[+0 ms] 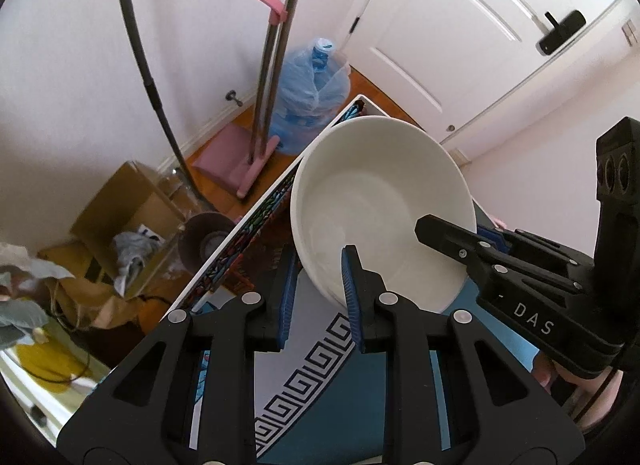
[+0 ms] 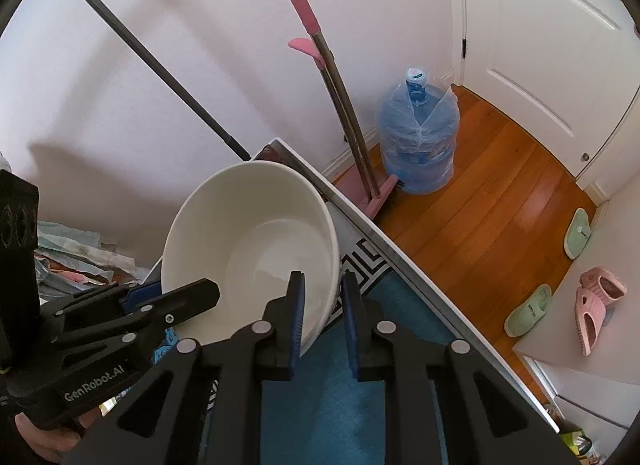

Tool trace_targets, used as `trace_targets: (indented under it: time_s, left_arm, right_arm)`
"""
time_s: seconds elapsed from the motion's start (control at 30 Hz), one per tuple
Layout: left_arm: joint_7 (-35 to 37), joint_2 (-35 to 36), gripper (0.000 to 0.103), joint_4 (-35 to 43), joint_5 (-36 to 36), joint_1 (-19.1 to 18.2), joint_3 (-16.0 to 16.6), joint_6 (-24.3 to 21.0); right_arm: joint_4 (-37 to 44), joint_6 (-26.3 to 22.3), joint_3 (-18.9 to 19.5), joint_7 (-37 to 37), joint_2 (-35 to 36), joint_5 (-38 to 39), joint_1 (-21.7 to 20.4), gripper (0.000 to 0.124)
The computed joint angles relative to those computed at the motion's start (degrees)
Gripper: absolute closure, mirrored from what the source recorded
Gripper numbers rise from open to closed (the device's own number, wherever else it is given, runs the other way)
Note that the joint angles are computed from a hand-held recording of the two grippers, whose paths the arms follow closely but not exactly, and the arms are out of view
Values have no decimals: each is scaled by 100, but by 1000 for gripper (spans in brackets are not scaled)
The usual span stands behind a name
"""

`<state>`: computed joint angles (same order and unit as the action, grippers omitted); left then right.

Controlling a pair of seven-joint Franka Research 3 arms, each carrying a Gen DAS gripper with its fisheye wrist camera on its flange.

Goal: Organize plates and bowls
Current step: 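Carry the white bowl with both tools and lower it into the cream bowl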

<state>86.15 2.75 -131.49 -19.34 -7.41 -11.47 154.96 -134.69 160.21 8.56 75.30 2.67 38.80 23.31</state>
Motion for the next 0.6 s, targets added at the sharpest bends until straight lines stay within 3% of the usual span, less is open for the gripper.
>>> trace_targets:
  time_s: [0.17,0.33,0.6]
  left_arm:
    - [-29,-246,83,-144,240,-70,10,8]
    - [194,-662,83,-338,158,-243,74,-67]
    - [779,-1633,83,-690,-227,-867,278,-424]
  right_arm:
    - [-227,123,10,238,-232,-82,62,107]
    - [-654,281,15,957,-787,-636,130,107]
    - [-1745,104,396,2889,-2567,-1980,-216,107]
